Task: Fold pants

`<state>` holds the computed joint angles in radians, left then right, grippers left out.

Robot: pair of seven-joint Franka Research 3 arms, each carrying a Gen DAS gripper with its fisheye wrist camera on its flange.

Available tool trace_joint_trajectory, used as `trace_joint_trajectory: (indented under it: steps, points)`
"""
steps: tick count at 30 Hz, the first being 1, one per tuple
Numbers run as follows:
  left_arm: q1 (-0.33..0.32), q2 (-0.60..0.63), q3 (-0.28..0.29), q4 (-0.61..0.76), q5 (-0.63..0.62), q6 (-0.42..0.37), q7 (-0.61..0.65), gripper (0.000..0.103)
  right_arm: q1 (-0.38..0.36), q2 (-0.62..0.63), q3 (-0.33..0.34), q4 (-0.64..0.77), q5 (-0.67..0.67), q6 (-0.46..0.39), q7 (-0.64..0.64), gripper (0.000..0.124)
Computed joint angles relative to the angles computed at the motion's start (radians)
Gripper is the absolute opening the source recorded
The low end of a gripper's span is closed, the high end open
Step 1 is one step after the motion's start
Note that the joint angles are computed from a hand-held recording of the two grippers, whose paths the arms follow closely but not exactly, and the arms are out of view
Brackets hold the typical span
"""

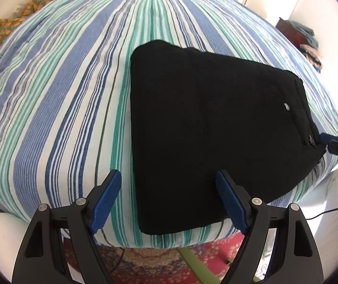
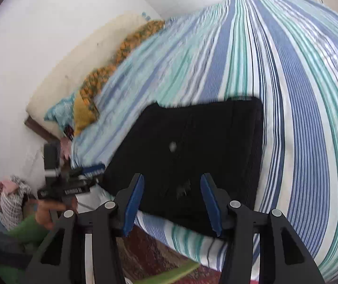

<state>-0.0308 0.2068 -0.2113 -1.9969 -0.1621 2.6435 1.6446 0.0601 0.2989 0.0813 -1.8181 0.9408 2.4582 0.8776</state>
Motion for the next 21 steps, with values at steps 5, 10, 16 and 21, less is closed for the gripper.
trace_joint_trajectory:
  steps: [5,10,16,21]
  points:
    - [0.030,-0.015,0.007,0.023,-0.060,0.021,0.025,0.084,-0.036,-0.054,-0.002,-0.064,0.129,0.014,-0.054,0.061]
    - [0.098,0.135,-0.006,0.221,-0.177,-0.182,0.057,0.085,-0.096,0.059,-0.037,0.075,0.176,-0.140,0.070,0.077]
    - [0.144,0.237,-0.051,0.341,-0.282,-0.316,0.091,0.087,-0.104,0.241,-0.020,0.284,-0.006,-0.296,0.246,0.077]
    - [0.123,0.292,-0.079,0.417,-0.302,-0.384,0.135,0.054,-0.116,0.361,0.020,0.447,-0.088,-0.425,0.311,0.065]
